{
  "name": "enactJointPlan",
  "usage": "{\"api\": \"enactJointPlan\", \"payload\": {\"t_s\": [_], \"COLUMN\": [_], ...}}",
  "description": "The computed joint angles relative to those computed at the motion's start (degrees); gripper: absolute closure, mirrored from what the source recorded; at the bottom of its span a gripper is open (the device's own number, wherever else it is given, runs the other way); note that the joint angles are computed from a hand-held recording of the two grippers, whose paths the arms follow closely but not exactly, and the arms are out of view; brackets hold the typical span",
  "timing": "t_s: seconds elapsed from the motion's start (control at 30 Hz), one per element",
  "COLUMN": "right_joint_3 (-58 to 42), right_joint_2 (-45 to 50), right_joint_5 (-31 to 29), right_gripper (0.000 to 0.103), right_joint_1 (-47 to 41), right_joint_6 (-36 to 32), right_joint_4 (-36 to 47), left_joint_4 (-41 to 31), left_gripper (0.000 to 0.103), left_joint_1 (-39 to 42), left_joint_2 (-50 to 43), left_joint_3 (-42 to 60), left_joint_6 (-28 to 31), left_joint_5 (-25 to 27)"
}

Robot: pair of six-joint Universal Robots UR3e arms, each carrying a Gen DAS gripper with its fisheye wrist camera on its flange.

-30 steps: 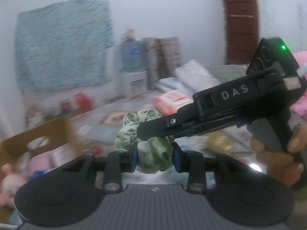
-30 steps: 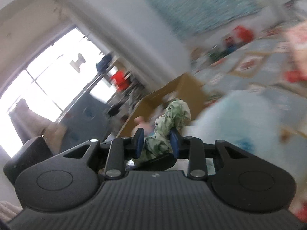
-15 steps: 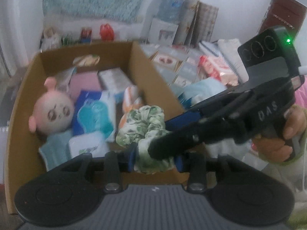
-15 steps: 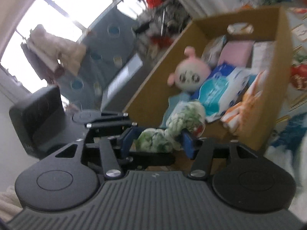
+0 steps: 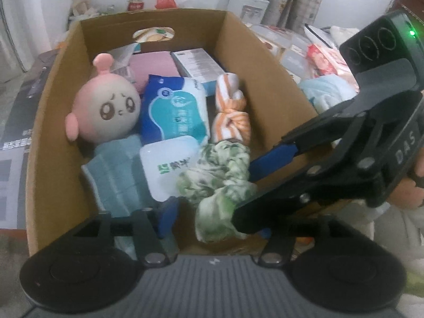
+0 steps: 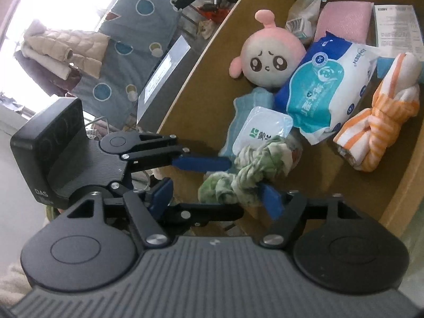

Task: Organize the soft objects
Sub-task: 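Lower the green cloth into the box and open both tools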

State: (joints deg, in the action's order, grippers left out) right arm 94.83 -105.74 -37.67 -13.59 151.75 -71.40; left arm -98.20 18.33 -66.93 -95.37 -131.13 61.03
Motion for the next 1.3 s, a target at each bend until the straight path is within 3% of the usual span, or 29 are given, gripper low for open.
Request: {"api": "enactJointPlan", "payload": {"t_s": [0.17, 0.33, 0.63, 0.8, 1.13, 1.3], "right_joint_3": [0.9, 2.6, 3.8, 3.4, 5.1, 6.7], "right_joint_2": [1.5, 2.8, 6.5, 7.0, 1.0, -1.0], "right_joint_5": [0.1, -0.6, -1.2, -5.9, -2.0, -1.2], "right_gripper": [0.022, 0.017, 0.015, 0.015, 0.015, 0.027], "right_joint_1": [1.0, 3.0, 5.8, 7.8, 0.9, -0.2], "right_joint_6": [1.3, 5.3, 11.1, 16.7, 14.1, 13.1], "right_joint_4": [-2.5, -8.6, -15.5, -23.8, -25.0, -25.3], "left_joint_4": [2.3, 2.3, 3.1, 3.9, 0.5, 0.4], "left_gripper": [0.022, 0.015, 0.013, 0.013, 0.012, 0.01], "left_joint_1": [-0.9, 0.1, 3.0, 3.9, 11.3, 13.2], "left_joint_2": [-0.7, 0.4, 3.5, 4.5, 8.1, 9.1], "left_joint_3": [-0.4, -0.9, -2.4, -3.4, -2.6, -2.6], "left_joint_6": [-0.9, 0.2, 1.2, 1.2, 3.8, 3.0], "left_joint_5": [1.4, 1.3, 1.0, 0.2, -5.9, -7.4]}}
